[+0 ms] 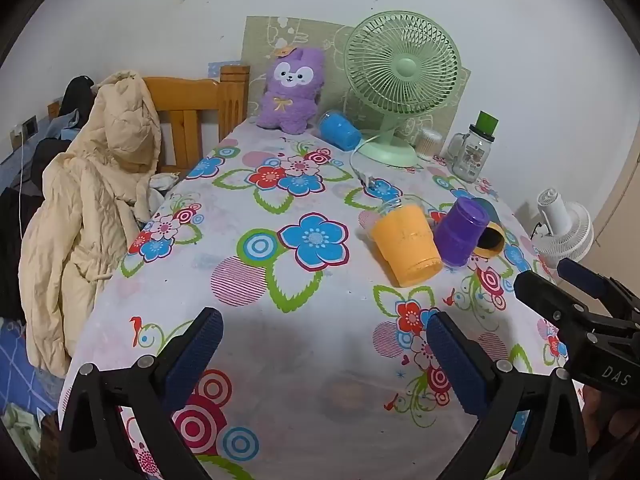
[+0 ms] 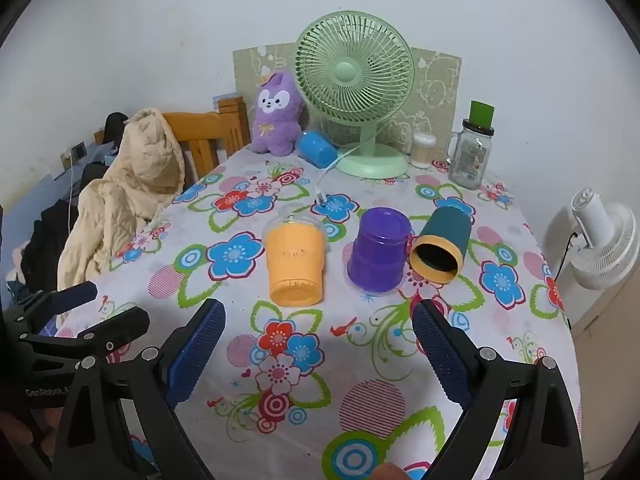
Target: Flip cup upside down
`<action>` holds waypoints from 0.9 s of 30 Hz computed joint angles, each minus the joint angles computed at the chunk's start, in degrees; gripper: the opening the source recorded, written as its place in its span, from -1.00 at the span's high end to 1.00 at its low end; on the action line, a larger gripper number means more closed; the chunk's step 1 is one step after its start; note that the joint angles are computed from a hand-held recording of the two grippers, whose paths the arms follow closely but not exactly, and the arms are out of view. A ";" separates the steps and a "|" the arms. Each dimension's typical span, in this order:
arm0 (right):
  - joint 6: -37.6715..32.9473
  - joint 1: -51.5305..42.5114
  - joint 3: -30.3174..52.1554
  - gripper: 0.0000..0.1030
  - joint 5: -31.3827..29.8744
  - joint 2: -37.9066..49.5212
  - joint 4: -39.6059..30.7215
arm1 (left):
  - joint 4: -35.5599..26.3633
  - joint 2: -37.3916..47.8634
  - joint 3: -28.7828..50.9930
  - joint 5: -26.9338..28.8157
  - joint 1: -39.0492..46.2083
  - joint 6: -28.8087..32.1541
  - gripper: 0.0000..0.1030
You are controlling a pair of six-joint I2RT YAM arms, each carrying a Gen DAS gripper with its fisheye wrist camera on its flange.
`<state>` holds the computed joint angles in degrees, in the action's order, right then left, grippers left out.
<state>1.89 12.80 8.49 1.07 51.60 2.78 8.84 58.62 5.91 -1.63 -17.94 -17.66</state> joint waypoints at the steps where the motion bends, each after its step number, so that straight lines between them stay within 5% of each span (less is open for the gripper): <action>1: 0.06 0.05 0.13 -0.87 0.06 0.11 -0.08 | -0.07 0.05 0.05 0.02 0.02 0.17 -0.99; 27: 0.16 0.19 0.08 -0.87 0.78 1.35 -0.55 | 2.28 2.64 -0.39 -1.52 -1.72 -0.27 -0.99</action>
<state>2.05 13.00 8.57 1.85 52.95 2.23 11.13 61.26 5.52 -3.15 -19.66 -17.93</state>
